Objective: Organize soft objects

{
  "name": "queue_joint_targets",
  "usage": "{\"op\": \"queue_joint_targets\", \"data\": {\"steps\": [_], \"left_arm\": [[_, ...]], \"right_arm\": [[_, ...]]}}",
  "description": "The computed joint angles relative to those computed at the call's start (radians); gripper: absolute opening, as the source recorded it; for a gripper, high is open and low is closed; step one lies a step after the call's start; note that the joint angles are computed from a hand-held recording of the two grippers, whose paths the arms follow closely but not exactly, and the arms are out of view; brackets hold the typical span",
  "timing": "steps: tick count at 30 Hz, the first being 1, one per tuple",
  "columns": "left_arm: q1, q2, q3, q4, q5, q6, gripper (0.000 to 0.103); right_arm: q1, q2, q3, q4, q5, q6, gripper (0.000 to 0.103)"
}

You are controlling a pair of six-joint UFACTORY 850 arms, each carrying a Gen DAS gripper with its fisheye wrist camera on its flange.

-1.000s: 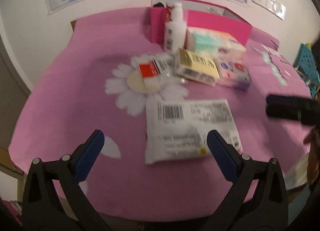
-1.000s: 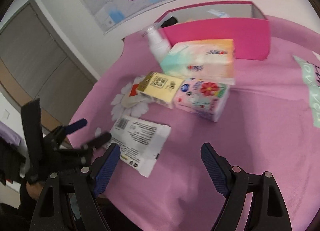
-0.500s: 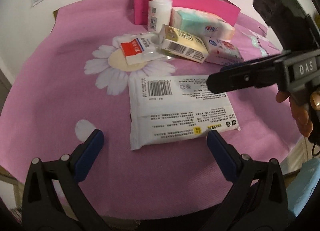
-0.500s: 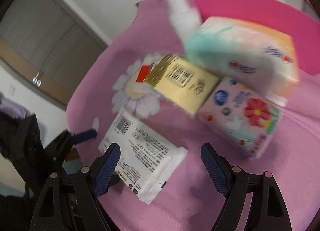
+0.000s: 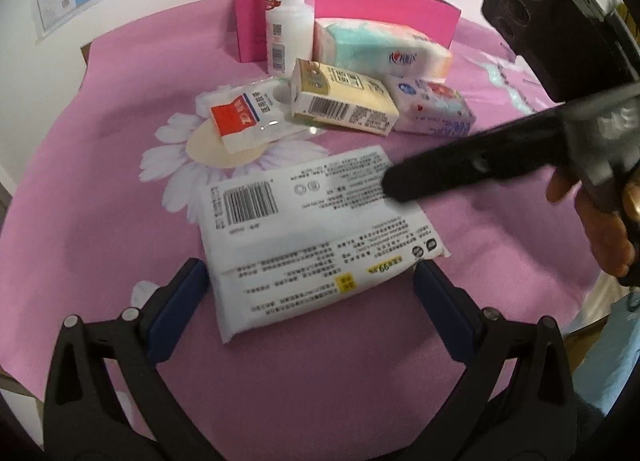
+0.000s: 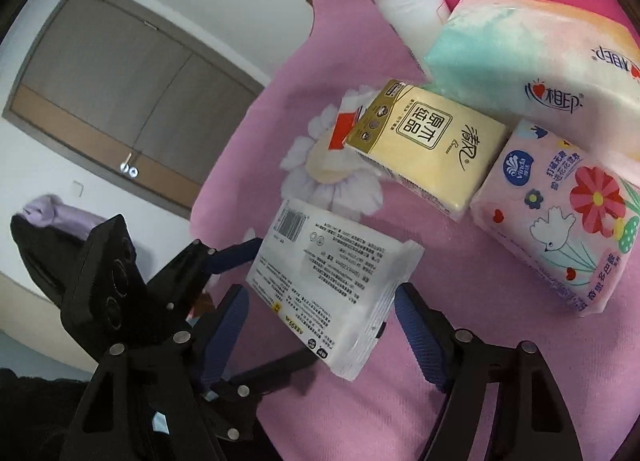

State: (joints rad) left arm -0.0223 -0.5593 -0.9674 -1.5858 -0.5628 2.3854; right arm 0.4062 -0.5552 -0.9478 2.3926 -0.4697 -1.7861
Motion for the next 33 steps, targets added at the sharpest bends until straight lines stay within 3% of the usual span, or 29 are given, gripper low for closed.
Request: {"op": "queue_joint_targets", "data": {"steps": [1,2,3,5,8,17,20,22,26,28,33], "left_arm": [[0.004,-0.006,-0.011,0.028,-0.011,-0.027,0.103],[0.009,-0.010,-0.018,0.051,-0.024,-0.045,0.103],[0.011,-0.014,-0.023,0.060,-0.031,-0.053,0.103],[0.008,-0.016,-0.027,0.062,-0.030,-0.056,0.103],[0.010,-0.018,-0.028,0.062,-0.036,-0.047,0.103],[0.016,-0.048,-0.069,0.113,-0.083,-0.079,0.103],[0.022,-0.059,-0.086,0.141,-0.109,-0.110,0.103],[0.026,-0.072,-0.104,0.162,-0.128,-0.139,0.103],[0.034,-0.080,-0.109,0.161,-0.156,-0.131,0.103],[0.037,-0.083,-0.111,0.163,-0.164,-0.127,0.103],[0.038,-0.110,-0.160,0.230,-0.204,-0.225,0.103]], "right_arm": [[0.008,0.005,-0.007,0.035,0.055,-0.036,0.052],[0.011,0.019,0.000,0.112,0.081,-0.106,0.052],[0.005,0.034,0.007,0.177,0.093,-0.163,0.055],[-0.007,0.031,-0.009,0.181,0.125,-0.164,0.074],[-0.015,0.006,-0.037,0.055,0.134,-0.047,0.082],[-0.042,-0.039,-0.093,-0.316,-0.011,0.216,0.083],[-0.046,-0.037,-0.091,-0.423,-0.044,0.274,0.072],[-0.051,-0.036,-0.090,-0.480,-0.055,0.306,0.058],[-0.064,-0.062,-0.089,-0.434,-0.128,0.291,0.043],[-0.064,-0.065,-0.074,-0.365,-0.144,0.239,0.025],[-0.076,-0.047,-0.017,-0.255,-0.222,0.153,0.020]]}}
